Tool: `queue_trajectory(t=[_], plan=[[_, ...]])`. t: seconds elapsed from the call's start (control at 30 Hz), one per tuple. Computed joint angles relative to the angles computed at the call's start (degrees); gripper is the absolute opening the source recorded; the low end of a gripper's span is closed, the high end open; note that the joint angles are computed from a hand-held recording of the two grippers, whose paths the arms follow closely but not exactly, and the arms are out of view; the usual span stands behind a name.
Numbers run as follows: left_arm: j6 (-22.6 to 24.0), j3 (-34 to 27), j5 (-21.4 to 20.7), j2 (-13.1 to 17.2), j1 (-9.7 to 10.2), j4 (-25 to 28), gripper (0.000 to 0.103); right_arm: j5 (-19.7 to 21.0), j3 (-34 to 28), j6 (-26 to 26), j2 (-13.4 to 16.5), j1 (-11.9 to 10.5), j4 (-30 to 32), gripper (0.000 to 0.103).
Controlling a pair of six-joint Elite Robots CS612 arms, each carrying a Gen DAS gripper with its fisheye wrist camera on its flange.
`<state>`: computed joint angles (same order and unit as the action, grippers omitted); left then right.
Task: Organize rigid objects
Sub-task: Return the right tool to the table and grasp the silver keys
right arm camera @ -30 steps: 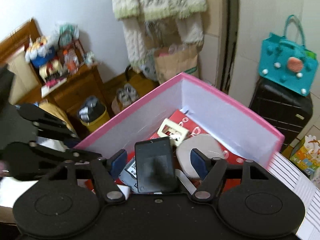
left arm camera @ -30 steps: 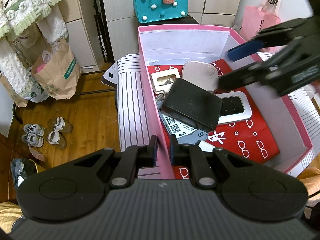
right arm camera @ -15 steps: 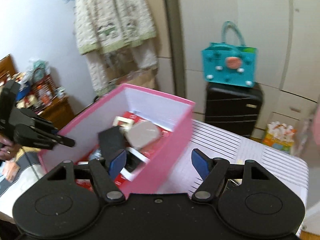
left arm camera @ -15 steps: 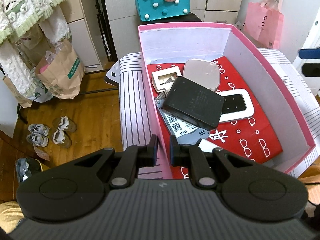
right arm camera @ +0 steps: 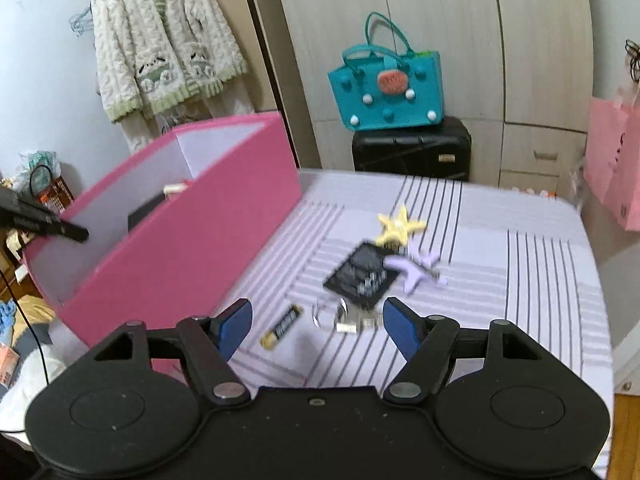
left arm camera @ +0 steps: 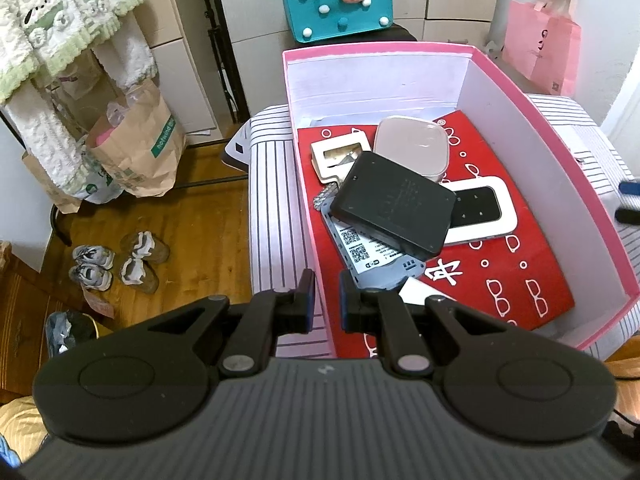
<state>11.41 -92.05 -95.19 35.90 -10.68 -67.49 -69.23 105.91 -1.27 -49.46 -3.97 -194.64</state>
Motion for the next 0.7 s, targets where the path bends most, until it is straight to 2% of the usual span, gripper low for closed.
queue_trajectory(t=[0.13,0.33,0.5,0.6,0.7], plan=[[-0.67,-0.17,1.07,0.04,-0.31,0.09,0.011,-0.78,0.19,-1.63,1.18,0.62,-0.87,0.077],[-0.69,-0.35,2.3,0.07,-0.68,0.31,0.011,-7.22,-1.26,-0.8,3.02,1.99,-2.78,0.076],[-0.97,-0.34,2.39,0.01,-0.74,0.46,0.011,-9.52,-3.24,-2.07,4.05,2.4,-1.01,0.07],[-0.97,-0.32,2.3,0.01,-0.73,0.63,0.011,-10.5,-3.96,-3.21,4.23,2.86,0.24,0.069],[-0.99,-0.35,2.08,0.0,-0.64,0.89,0.011,-13.34,-4.7,-4.38,4.63,3.87,0.68,0.07]])
